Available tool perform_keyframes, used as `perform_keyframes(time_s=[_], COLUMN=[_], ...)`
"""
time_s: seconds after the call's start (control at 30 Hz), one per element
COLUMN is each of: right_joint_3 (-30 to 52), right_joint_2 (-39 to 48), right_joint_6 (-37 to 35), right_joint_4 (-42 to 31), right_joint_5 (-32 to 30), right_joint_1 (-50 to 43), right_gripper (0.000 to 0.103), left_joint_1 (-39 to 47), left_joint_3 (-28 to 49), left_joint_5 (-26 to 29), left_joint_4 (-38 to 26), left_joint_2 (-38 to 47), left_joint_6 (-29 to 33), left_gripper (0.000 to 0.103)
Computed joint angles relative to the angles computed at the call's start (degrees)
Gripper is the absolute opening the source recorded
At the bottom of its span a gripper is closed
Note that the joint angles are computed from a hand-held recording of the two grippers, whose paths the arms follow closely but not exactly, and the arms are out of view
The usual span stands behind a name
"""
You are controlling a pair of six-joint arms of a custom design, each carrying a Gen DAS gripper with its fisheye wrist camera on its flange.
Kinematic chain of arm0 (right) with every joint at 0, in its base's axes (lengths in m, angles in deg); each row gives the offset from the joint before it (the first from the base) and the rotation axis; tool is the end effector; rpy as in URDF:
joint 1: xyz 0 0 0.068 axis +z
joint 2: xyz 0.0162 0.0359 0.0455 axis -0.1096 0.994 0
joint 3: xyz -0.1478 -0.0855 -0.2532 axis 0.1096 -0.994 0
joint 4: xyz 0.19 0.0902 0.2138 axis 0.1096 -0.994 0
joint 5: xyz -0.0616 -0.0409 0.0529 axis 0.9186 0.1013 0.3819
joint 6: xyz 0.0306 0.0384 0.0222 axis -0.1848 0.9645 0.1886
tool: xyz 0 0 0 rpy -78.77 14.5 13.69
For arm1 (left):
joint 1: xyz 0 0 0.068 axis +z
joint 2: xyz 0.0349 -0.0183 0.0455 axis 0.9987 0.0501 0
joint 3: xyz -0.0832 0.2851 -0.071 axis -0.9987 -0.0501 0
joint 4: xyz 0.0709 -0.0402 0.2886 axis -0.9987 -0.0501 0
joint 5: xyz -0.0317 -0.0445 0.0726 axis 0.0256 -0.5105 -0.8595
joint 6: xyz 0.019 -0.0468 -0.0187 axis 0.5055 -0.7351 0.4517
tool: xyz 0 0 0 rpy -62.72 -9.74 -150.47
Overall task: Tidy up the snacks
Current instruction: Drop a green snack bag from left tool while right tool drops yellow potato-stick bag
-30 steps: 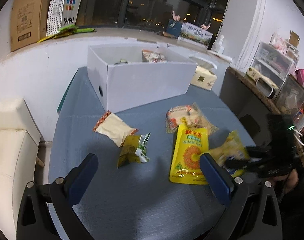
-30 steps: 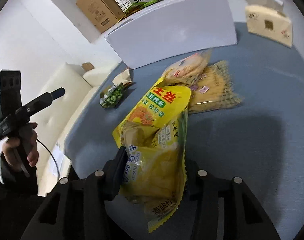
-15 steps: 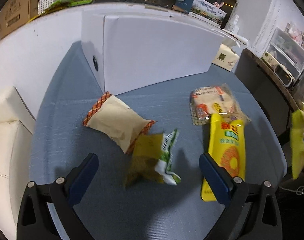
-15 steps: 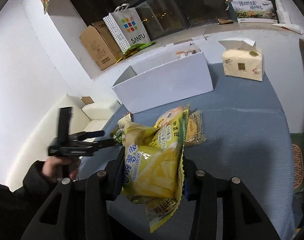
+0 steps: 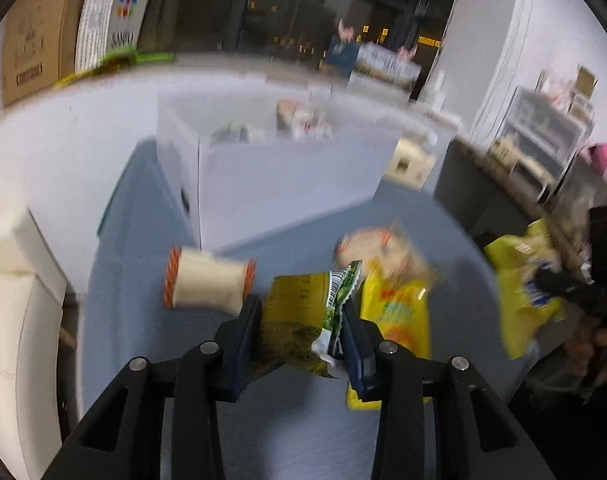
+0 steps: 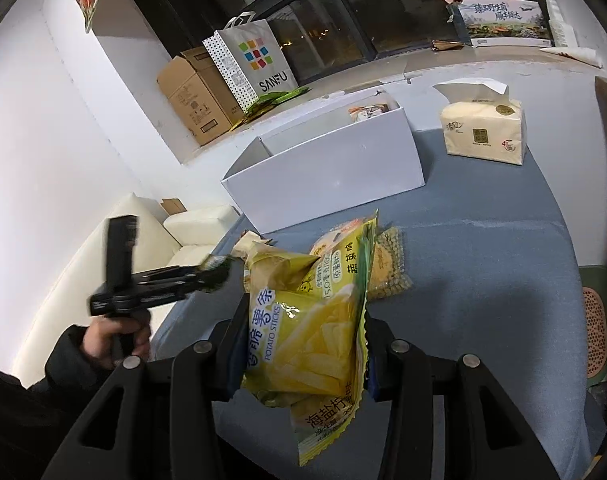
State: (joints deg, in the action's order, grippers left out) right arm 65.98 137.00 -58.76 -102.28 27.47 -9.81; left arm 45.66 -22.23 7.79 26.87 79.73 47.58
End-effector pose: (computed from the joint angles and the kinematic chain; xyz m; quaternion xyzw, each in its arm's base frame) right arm 0.2767 0.0106 0.2026 -0.2403 0.8477 0.3568 0.3106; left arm 0.1945 -0.1555 0.2076 -0.0386 0.9092 -0.1197 0.3969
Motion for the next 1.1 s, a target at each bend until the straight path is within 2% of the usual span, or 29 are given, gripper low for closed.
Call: perform_keyframes(time_s=[0.1,0.23,0.33,0.43,0.53,0.63,0.77,0.9,0.93,0.97,1.0,1.03,1.07,1.1], right_joint_3=[2.6,9.2,15.3,24.9,34.1,43.1,52.4,59.3,61.2,62.3,63.6,65.2,66.6,66.5], right_joint_2=[1.2,3.0,6.1,12.9,20.0,27.2,34.4,39.3,40.7,41.7,42.6,43.8,44.8,45.0], right_joint_6=[3.0,8.8,13.8,18.7,21.1,22.5,20.3,19.9,20.0,20.5,20.9,21.3,21.9,22.7], right_joint_4=[1.2,5.3,9.2,11.0,9.5,7.1,4.0,0.4,-0.8,-1.4,-2.2,-3.3,-4.9,-4.7], right_joint_5=[-0.7,0.2,1.7,3.1,6.1,10.1,14.5,15.7,15.8,15.9,15.9,15.9,15.6,15.5], right_joint_1=[1.8,6.0,8.8,11.8,14.0,15.8,17.3,17.3,17.4,17.4,17.4,17.4,17.1,17.0], right_gripper=[0.049,0.049,0.049,0.049,0.049,0.049,0.05,0.05,0.051,0.051,0.053,0.063,0.077,0.102], left_joint_1=[1.9,7.8,13.4,19.9,24.4,26.5,27.9,27.8,27.8,27.9,28.0,27.9,27.6,27.3], left_joint_3=[3.3,8.5,14.0,20.3,27.4,32.5,39.5,42.6,42.8,43.5,44.4,44.3,42.7,42.0], left_joint_5=[-0.2,3.5,6.1,9.7,12.4,12.9,12.2,10.3,10.2,11.1,11.7,11.6,10.7,10.4], left_joint_4=[-0.8,0.2,0.8,1.3,0.5,-0.1,-1.4,-1.8,-1.5,-2.0,-3.5,-3.6,-1.7,-1.4], left_joint_2=[-1.5,-1.0,2.7,8.6,16.3,22.4,30.7,33.9,34.2,34.6,35.0,34.8,33.7,33.0], left_joint_6=[3.8,10.8,15.0,17.6,18.8,20.4,21.8,23.1,23.4,23.4,23.1,23.1,23.5,23.4], left_gripper=[0.042,0.042,0.042,0.042,0.042,0.042,0.043,0.045,0.054,0.08,0.096,0.103,0.103,0.103])
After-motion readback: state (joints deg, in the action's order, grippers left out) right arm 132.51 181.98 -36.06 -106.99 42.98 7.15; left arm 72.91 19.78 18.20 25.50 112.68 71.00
